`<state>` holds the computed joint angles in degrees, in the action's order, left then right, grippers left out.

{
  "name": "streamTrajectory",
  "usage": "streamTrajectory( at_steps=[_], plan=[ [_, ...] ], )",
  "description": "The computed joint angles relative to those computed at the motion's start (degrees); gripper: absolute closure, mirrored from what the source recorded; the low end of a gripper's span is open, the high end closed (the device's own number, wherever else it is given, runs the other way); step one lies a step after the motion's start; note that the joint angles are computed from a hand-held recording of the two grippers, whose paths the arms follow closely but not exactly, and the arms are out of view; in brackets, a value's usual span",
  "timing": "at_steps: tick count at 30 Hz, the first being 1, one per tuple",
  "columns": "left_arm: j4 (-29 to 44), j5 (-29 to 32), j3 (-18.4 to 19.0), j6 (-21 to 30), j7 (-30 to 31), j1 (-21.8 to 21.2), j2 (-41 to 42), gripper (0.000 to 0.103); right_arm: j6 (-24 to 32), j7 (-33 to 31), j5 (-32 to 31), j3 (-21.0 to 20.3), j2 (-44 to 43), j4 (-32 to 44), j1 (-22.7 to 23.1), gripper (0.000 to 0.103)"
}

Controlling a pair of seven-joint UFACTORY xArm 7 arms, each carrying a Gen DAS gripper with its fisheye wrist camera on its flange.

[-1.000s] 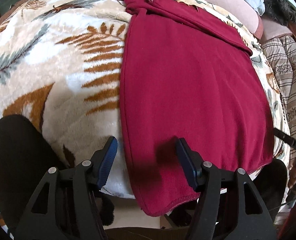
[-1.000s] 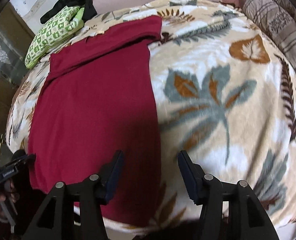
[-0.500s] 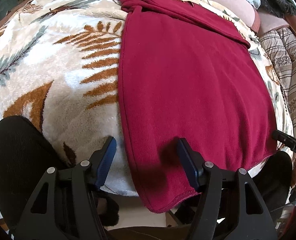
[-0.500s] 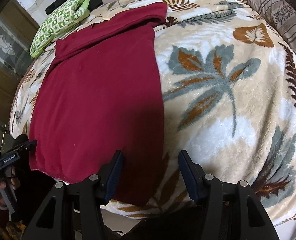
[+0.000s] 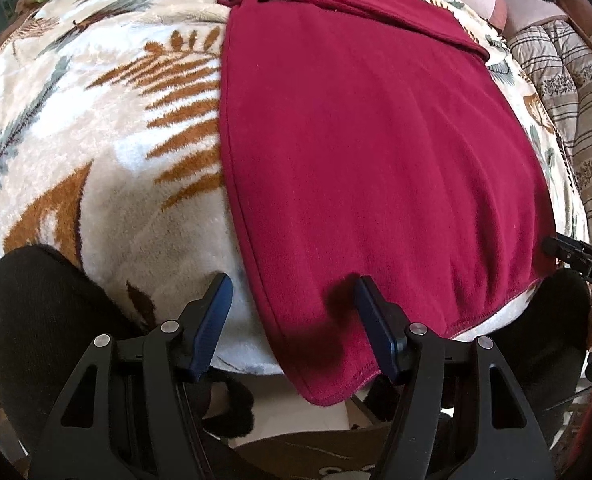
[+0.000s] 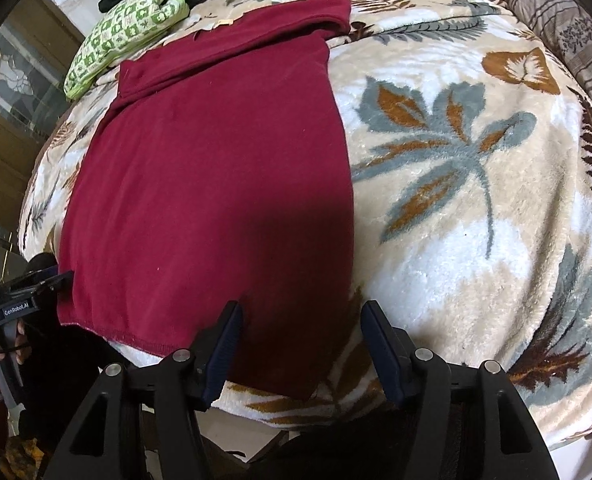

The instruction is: Fold small clothes

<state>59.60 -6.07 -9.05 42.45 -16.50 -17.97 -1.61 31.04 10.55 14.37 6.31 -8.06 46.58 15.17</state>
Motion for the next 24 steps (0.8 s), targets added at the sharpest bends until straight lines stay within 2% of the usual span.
streamTrajectory(
  at_steps=[13,18,19,20,21,22,23,24],
  plan=[
    [-0.3,1.6,-0.4,0.3,-1.0,-0.7,0.3,0.036,0.2,-0.4,-0.3,0.2,1.5,1.1,0.0,0.036],
    [0.5,2.3,-0.5,0.6,-1.6,-0.9,1.0,0.036,-1.2,2.2,-4.5,1.3,2.0,1.2,0.0,0.035],
    [0.5,2.6,-0.5,0.6,-1.6,-0.9,1.0,0.038,-1.0,3.2,-7.5,1.8,2.2,1.5,-0.1,0.042],
    [0.3,2.8,-0.5,0.4,-1.4,-1.0,0.8,0.041,-0.8,3.3,-9.3,2.0,2.3,1.7,0.0,0.053],
    [0.2,3.1,-0.6,0.2,-1.4,-1.0,0.6,0.052,-1.3,1.8,-8.8,1.9,2.1,1.6,0.4,0.059],
    [0.0,2.2,-0.5,-0.2,-0.5,-1.0,0.2,0.070,-1.7,-0.2,-6.7,1.5,2.1,1.7,0.9,0.073],
    [-0.1,0.5,-0.4,-0.4,1.1,-1.0,-0.1,0.082,-1.6,-1.7,-5.1,1.1,2.1,1.9,1.1,0.083],
    [0.3,-1.8,-0.1,-0.1,3.4,-0.9,-0.2,0.095,-1.4,-3.6,-3.3,0.8,2.3,2.3,1.4,0.087]
  ],
)
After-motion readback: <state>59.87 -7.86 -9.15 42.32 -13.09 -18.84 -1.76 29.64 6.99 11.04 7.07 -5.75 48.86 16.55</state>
